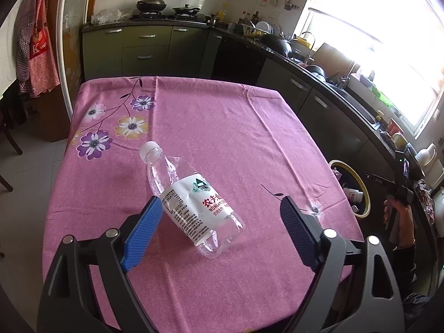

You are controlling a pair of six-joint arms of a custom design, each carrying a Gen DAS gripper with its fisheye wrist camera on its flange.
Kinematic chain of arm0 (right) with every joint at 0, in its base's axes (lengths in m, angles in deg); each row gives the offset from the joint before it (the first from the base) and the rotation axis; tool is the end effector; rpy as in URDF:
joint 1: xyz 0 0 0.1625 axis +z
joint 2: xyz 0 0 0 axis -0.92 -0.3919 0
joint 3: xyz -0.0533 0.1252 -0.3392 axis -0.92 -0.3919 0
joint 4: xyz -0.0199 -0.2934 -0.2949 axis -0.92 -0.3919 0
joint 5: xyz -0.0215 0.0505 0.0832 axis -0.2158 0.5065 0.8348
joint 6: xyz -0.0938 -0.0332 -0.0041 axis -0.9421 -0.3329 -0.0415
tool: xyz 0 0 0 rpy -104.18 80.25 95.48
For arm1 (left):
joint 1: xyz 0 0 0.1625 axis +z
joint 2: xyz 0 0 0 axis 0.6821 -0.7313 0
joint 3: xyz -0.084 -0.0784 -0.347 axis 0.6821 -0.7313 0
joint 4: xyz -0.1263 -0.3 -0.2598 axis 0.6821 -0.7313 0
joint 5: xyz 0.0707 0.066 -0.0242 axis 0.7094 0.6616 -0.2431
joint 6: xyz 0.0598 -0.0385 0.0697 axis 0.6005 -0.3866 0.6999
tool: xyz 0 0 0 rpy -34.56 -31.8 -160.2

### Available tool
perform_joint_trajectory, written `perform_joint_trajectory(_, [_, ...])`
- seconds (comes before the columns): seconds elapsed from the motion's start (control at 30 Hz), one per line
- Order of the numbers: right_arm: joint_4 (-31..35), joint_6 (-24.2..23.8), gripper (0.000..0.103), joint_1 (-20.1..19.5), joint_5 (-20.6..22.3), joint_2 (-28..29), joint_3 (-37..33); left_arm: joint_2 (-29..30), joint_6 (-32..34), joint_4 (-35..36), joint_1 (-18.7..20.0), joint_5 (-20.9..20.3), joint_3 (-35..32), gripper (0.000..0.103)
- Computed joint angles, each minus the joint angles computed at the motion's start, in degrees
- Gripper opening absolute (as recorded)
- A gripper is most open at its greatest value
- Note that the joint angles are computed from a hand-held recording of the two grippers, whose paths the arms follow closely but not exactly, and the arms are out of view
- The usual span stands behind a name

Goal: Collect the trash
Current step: 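Carry the pill bottle over the bin and open the right tool, then grasp the clear water bottle with the left tool and lift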

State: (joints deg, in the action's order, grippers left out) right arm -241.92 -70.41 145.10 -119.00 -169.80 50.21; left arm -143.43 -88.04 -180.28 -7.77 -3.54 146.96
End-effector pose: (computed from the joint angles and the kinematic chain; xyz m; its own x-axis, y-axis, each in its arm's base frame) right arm -0.0123 -0.4422 0.4787 -0.7065 0.3733 0.6013 -0.1850 0.7226 -0.6660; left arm -0.3002 -0.4540 0.1761 -0.8338 0.2529 -0.4908 0.4891 0.7505 -0.4444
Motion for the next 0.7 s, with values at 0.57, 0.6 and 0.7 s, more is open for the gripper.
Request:
perform_joint_trajectory(0.57, [0.45,-0.82,0.073,5.73,11.25,-6.26,9.58,5.71,-22.46,17.71,5.26,-5.20,-9.32,0.094])
perform_joint_trajectory(0.6, [0.66,-0.98,0.073,5.71,11.65,-6.10,9.69,6.65,-23.26,19.67,5.66,-5.85,-10.73,0.094])
perform_joint_trajectory(0.7, [1.57,-0.84,0.073,5.37,13.71,-5.58,9.94,10.04,-26.80,28.63,6.91,-6.62,-16.46,0.094])
